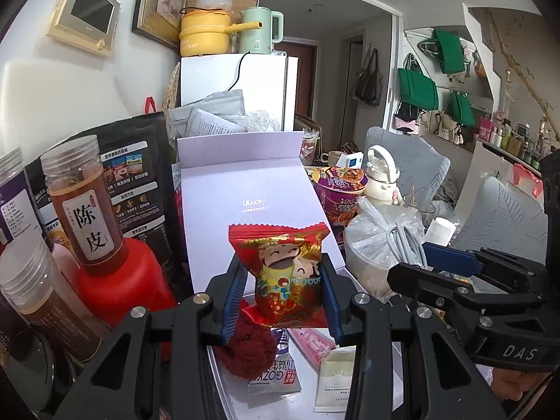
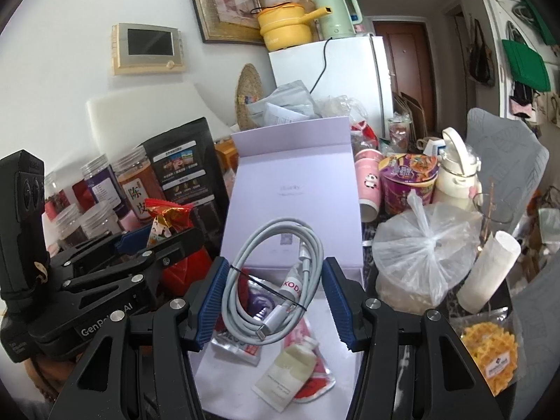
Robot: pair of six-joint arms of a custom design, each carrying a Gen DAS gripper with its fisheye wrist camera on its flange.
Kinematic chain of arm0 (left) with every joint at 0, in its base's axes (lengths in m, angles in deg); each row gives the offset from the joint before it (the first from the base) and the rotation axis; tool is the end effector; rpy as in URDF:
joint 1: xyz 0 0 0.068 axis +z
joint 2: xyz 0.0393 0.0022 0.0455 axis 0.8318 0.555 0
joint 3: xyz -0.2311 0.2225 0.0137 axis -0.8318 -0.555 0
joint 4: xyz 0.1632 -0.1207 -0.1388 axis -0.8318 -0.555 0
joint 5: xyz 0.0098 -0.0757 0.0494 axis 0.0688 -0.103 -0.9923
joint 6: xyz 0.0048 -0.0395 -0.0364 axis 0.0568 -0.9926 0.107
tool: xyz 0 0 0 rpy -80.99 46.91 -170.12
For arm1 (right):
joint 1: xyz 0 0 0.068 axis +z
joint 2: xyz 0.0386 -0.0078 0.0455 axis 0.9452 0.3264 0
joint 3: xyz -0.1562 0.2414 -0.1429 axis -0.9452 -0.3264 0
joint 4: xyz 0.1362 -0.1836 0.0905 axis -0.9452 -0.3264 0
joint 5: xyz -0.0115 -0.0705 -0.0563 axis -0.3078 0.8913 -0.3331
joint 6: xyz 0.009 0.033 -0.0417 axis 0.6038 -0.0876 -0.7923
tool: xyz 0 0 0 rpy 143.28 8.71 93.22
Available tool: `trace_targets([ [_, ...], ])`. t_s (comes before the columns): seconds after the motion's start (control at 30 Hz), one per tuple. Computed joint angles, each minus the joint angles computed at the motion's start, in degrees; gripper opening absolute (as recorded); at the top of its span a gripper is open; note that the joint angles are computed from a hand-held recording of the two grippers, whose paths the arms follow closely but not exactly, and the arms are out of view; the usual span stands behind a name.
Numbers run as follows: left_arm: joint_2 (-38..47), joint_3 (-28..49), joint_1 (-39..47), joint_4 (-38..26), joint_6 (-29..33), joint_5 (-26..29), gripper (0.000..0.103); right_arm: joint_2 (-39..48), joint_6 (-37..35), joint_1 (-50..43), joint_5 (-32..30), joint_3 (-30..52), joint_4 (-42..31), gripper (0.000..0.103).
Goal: Organize soft objects
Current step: 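Open both tools to drop the snack packet and cable into the box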
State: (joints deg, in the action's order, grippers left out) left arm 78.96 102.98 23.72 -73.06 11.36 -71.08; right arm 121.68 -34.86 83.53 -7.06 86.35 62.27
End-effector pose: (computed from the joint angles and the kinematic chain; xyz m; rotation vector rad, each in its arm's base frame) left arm 0.2481 -0.1308 0.3072 -0.3880 2.0672 0.1276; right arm 0.3352 0.0982 0.3040 -0.8797 2.0524 0.7709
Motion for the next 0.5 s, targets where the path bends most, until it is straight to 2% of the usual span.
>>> trace_targets([
  [0.23, 3.7, -0.33, 3.71, 1.72, 1.37, 4.88, 0.04, 2.75, -0.18, 0.84, 3.67, 0.94, 0.13, 0.055],
  [0.5, 7.92, 0.32, 5.46, 0.98, 1.23, 7.31, 0.04, 6.26, -0.22, 3.06, 9.88, 1.32, 1.27, 0.055],
])
